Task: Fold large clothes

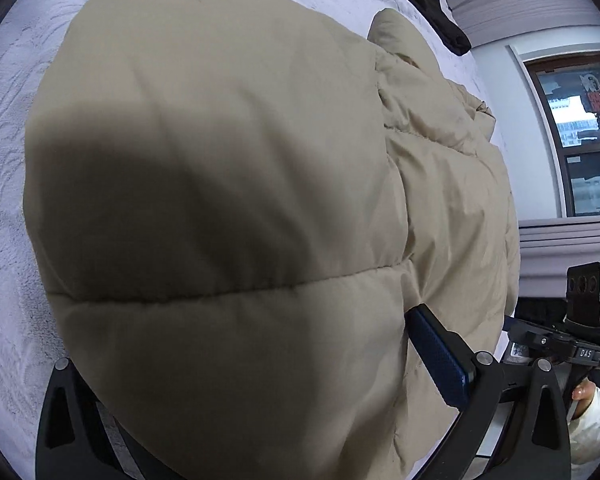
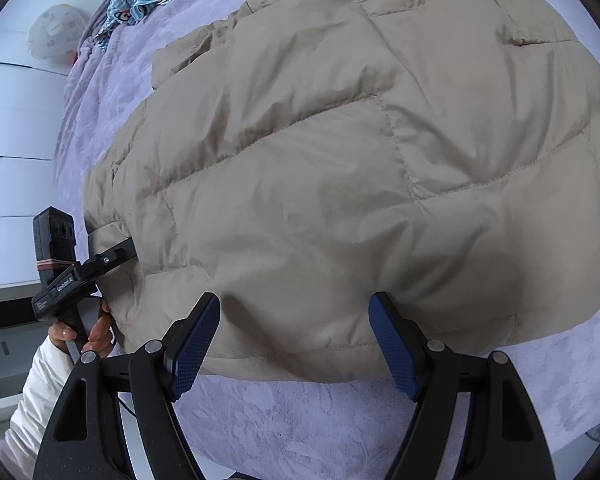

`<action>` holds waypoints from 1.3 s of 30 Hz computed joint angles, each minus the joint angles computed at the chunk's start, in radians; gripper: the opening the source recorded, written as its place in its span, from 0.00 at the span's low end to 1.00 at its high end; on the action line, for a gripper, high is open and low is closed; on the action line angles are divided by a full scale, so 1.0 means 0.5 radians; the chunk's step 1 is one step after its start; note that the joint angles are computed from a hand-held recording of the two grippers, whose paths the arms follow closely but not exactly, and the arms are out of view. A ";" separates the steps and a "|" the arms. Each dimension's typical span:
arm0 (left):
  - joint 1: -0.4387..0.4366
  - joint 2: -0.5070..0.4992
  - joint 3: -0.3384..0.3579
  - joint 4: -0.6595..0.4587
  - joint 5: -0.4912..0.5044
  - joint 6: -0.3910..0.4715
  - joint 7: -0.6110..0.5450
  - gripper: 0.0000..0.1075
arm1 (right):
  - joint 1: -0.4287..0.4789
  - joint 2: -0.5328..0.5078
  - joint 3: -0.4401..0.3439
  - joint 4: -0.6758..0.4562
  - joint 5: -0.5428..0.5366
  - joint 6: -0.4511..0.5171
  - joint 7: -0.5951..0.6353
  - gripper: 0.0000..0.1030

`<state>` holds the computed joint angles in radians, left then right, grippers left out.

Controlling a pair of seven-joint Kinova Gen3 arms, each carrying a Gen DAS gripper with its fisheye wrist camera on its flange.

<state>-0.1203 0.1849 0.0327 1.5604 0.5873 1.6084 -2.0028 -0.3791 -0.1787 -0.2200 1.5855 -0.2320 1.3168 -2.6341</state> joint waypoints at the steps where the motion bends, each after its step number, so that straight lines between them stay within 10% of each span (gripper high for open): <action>1: -0.005 0.010 0.000 -0.007 0.004 0.012 -0.010 0.96 | -0.004 -0.002 -0.011 -0.017 0.033 0.002 -0.017 0.77; 6: -0.121 0.031 -0.017 -0.029 0.176 0.189 -0.105 0.28 | 0.012 -0.042 -0.111 -0.094 0.366 -0.035 -0.093 0.64; 8: -0.109 -0.009 -0.033 -0.062 0.192 0.213 -0.084 0.23 | 0.013 -0.015 -0.101 -0.101 0.415 -0.062 -0.048 0.11; 18: -0.015 -0.222 -0.013 -0.436 0.371 0.433 0.335 0.21 | 0.034 0.138 0.087 0.185 0.245 -0.621 0.315 0.10; 27: 0.806 -0.107 -0.093 -1.134 0.226 0.411 1.067 0.21 | 0.172 0.115 0.320 0.500 -0.433 -0.913 0.928 0.05; 34: 1.081 0.212 0.320 -1.782 -0.240 0.488 1.604 0.21 | 0.307 0.100 0.474 0.606 -0.899 -0.825 1.309 0.02; 39: 1.359 0.470 0.401 -2.246 -0.470 0.683 1.845 0.21 | 0.468 -0.178 0.549 0.604 -0.848 -0.600 1.329 0.05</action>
<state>0.5590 0.4198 0.2330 0.4375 0.3525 1.9498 -1.0801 -0.1450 -0.2676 0.0547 1.8875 -0.6557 1.0168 -1.9695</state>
